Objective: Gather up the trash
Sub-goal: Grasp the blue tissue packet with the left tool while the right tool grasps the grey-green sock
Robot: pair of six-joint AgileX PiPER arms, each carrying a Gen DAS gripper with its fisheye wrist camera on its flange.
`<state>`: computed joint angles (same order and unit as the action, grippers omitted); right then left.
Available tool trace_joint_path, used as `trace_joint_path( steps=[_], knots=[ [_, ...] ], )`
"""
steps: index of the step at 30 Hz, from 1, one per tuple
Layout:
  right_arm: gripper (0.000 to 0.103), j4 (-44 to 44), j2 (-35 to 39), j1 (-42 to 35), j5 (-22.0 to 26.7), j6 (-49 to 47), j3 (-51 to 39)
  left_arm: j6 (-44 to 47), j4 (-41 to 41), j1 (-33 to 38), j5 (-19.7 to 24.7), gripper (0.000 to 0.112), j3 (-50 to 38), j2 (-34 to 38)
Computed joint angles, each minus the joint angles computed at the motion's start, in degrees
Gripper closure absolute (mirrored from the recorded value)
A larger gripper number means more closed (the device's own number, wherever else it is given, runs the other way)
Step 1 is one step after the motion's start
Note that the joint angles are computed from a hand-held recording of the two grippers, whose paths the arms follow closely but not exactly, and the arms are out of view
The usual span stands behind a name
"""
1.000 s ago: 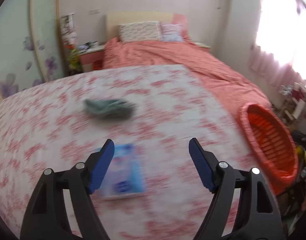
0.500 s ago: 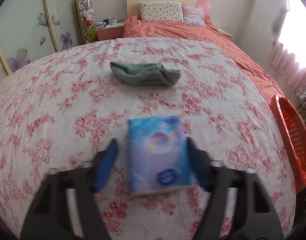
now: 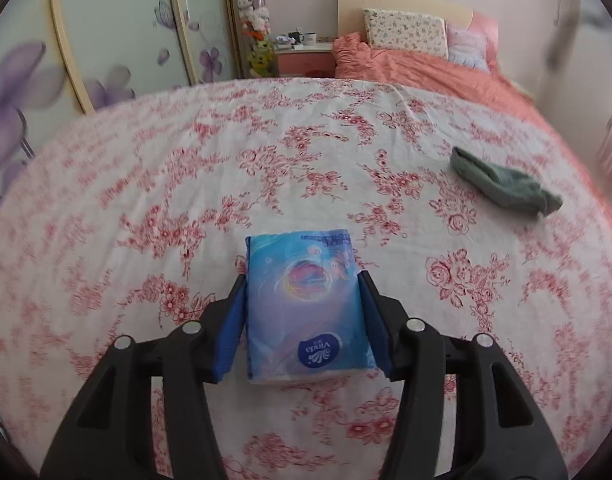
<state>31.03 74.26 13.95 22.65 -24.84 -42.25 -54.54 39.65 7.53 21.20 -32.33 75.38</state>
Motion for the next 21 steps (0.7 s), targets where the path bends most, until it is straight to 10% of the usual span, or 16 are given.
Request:
trace_joint_path(
  steps=[13, 21],
  knots=[
    [0.050, -30.4, 23.7, 21.0, -2.0, 36.7, -24.8, 2.0, -0.8, 0.9, -1.1, 0.058, -0.3, 0.9],
    [0.091, -27.2, 28.3, 20.7, 2.5, 35.3, -30.3, 1.7, -0.6, 1.0, -1.3, 0.057, -0.5, 1.2]
  ],
)
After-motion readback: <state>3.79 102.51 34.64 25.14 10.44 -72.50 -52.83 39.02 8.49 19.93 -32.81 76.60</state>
